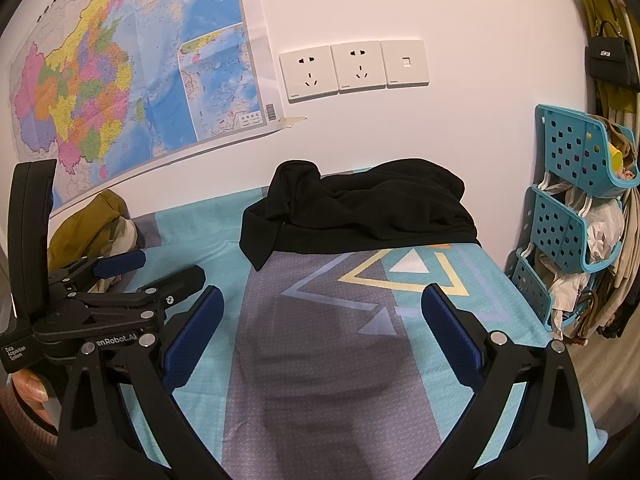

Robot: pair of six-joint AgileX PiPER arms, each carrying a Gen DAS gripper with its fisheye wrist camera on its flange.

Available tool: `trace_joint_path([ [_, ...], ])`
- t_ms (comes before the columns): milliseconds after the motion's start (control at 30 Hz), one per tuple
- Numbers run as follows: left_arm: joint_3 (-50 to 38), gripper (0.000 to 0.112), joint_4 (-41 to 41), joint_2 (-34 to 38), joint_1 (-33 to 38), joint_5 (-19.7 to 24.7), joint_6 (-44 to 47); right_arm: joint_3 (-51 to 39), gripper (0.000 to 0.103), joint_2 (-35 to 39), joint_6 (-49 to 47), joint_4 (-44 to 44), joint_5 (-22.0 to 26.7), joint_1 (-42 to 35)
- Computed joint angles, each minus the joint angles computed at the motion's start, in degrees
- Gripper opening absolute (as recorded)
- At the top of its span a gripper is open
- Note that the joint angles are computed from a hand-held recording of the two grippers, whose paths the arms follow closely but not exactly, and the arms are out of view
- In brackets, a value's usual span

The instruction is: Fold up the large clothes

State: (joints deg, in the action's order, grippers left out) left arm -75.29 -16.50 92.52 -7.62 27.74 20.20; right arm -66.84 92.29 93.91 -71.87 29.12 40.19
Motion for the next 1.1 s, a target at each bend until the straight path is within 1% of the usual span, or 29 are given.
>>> trace_joint_path([
  [67,0.33,0.096,0.48,-0.21,-0.27,-0.53,-0.31,-0.55,0.098,0.28,0.28,0.49,2.0,0.84],
  [100,0.62,0.096,1.55,-0.19,-0.68,-2.05,-0.76,-0.86,0.098,0.37,-0.6,1.31,2.13,0.8],
  [167,0.34,0.096,2.34,-0.1,-0.77,-1.52,-1.34,-1.03,0.098,0.3,-1.1,1.69,1.99,0.69],
  [233,0.8,0.096,3.09,-0.18,-1.06,-2.82,-1.9,-0.98,0.098,0.22,-1.35,1.85,1.97,0.64],
  [333,0.81,0.096,0.69,0.1,-0.85,-3.59,-0.04,-1.24,0.098,0.39,-1.99,2.38,1.71,0.36],
  [367,0.5,0.096,-2.71,0.3,-0.36,-3.02,1.29,-1.41,0.098,0.44,-2.29,2.59,1.71,0.3],
  [433,1.04,0.096,-5.79,0.23,-0.12,-4.1,3.48,-1.61,0.098,0.57,-2.87,3.04,1.38,0.07],
  [500,0.01,0.096,-6.45,0.89,-0.05,-2.82,3.4,-1.57,0.098,0.68,-2.8,2.74,1.24,-0.12],
  [533,-0.82,0.096,-8.36,1.37,0.56,-1.15,4.18,-1.94,0.098,0.87,-4.05,3.68,0.78,-0.52],
  [600,-1.86,0.096,-8.01,2.27,0.76,-0.08,3.58,-2.21,0.098,1.11,-5.51,4.3,-0.24,-1.43],
  [633,-1.89,0.096,-8.99,2.55,1.01,-0.57,4.28,-3.13,0.098,1.55,-8.23,6.04,-1.17,-2.39],
  [667,-2.21,0.096,-7.69,3.0,0.97,-1.03,3.58,-4.26,0.098,2.08,-12.25,8.67,-1.8,-3.4],
  [700,-3.2,0.096,-5.34,3.94,0.94,-1.07,1.78,-5.71,0.098,2.71,-17.78,12.47,-2.46,-4.46],
  [733,-3.91,0.096,-5.28,4.66,1.2,-1.07,1.4,-7.96,0.098,4.04,-23.51,16.03,-3.15,-5.93],
  [800,-6.31,0.096,-4.11,6.83,1.79,-0.39,0.09,-12.71,0.098,6.93,-34.93,23.4,-3.42,-8.69],
  [833,-6.57,0.096,-2.93,7.57,1.82,-2.11,-0.13,-16.67,0.098,9.56,-40.66,27.34,-2.55,-10.26],
  [867,-7.86,0.096,-1.91,8.64,1.96,-1.62,-1.31,-20.28,0.098,11.9,-46.39,31.79,-2.13,-11.81],
  [900,-9.36,0.096,-0.89,9.95,2.2,-1.36,-2.61,-24.14,0.097,14.26,-52.12,36.23,-1.34,-13.18],
  [933,-10.46,0.096,-1.39,11.01,2.57,-1.39,-2.38,-29.56,0.097,17.5,-57.85,40.11,0.52,-14.49],
  [967,-12.03,0.096,-0.13,12.34,2.74,-1.04,-3.63,-35.22,0.097,20.82,-63.58,43.88,3.15,-15.44],
  [1000,-14.16,0.096,2.14,13.73,2.67,1.25,-6.23,-40.95,0.097,23.99,-69.28,47.59,5.91,-16.4],
  [1067,-16.81,0.096,4.19,15.93,2.78,2.17,-8.05,-52.41,0.097,30.77,-78.37,54.21,9.06,-18.72],
  [1100,-18.55,0.096,5.61,17.34,2.85,2.85,-9.48,-58.14,0.097,34.68,-82.75,56.38,9.47,-19.58],
])
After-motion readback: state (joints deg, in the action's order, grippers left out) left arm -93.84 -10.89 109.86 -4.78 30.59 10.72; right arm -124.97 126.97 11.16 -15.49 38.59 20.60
